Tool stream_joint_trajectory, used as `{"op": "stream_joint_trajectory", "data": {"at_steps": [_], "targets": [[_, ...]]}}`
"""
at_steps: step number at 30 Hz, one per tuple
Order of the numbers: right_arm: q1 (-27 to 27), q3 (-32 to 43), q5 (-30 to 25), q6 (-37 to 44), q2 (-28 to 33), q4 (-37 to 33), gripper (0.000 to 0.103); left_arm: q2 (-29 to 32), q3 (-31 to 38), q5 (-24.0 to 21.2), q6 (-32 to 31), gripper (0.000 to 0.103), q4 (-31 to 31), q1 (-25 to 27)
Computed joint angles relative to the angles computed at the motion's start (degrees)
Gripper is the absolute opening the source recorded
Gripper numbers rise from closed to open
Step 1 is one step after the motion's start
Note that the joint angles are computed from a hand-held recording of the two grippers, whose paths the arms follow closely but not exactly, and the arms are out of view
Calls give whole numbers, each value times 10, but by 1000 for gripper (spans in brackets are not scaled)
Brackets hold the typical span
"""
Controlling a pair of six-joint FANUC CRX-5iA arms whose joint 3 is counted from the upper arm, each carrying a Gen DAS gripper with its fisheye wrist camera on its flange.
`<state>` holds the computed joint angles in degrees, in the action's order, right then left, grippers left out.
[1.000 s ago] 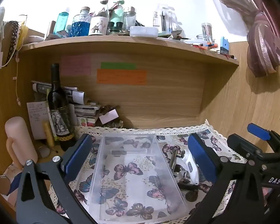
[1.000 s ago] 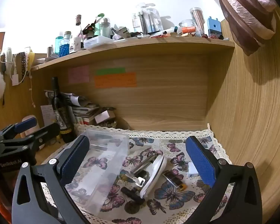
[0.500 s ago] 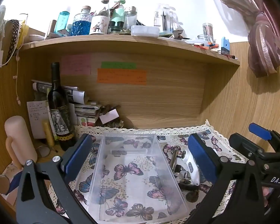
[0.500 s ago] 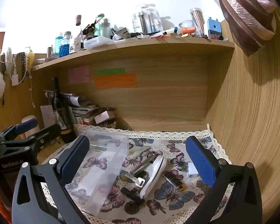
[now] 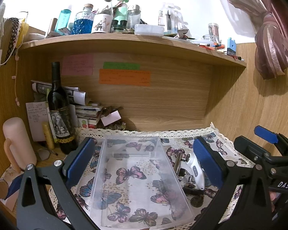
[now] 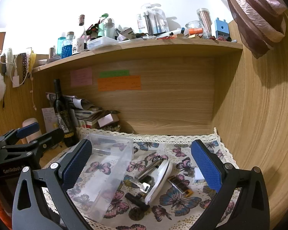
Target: Organize rigid objects
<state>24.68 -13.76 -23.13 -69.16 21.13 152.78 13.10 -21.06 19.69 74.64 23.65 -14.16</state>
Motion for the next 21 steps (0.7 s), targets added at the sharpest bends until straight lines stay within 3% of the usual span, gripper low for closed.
{"op": "stream_joint_trajectory", "data": {"at_steps": [21], "targets": [[1,5,2,-4,2,8,103,-1,-7,12,-25,103,27,-7]]}}
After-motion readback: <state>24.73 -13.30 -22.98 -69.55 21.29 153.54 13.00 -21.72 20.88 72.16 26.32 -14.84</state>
